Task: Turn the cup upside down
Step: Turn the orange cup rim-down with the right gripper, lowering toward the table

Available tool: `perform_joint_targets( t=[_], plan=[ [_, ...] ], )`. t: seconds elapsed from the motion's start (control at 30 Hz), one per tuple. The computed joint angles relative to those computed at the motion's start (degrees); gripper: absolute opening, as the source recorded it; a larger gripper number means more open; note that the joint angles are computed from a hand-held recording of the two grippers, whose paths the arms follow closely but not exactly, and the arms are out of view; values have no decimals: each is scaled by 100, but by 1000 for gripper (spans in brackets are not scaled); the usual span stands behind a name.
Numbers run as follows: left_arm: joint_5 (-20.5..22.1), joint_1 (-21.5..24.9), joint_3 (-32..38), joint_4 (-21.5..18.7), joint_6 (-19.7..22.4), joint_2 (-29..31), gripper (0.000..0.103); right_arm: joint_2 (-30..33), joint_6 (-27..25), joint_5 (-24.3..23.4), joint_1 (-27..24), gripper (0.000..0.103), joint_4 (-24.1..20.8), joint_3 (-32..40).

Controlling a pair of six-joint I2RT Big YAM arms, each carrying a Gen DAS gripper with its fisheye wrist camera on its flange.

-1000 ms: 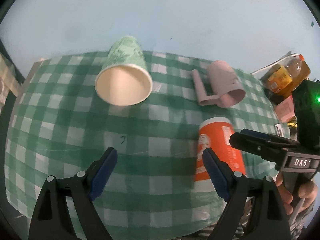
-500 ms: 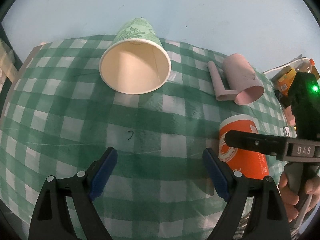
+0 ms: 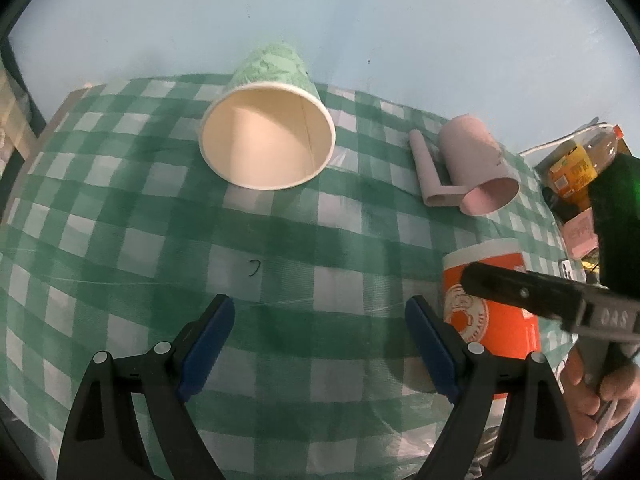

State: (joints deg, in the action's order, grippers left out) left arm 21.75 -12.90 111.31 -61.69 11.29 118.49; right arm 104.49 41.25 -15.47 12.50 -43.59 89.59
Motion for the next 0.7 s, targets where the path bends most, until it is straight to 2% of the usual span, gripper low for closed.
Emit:
perform_joint_targets(
  t=[0.13, 0.27, 0.37, 0.53, 0.7],
  plan=[
    [122, 48, -159, 99, -54, -126, 88, -187, -306, 417, 147, 67, 125, -115],
    [134, 84, -339, 319, -174, -262, 88, -481, -651, 1212, 350, 67, 348, -329],
    [146, 99, -462, 472, -299, -353, 88, -643, -838, 1585, 479, 67, 540, -469],
    [-71, 105, -949, 1088, -469, -664, 88, -832, -1156, 2391, 729, 66, 907, -677],
    [-228, 98, -1350, 1490, -471, -890, 88, -855, -1404, 3133, 936, 66, 1075, -712]
  ],
)
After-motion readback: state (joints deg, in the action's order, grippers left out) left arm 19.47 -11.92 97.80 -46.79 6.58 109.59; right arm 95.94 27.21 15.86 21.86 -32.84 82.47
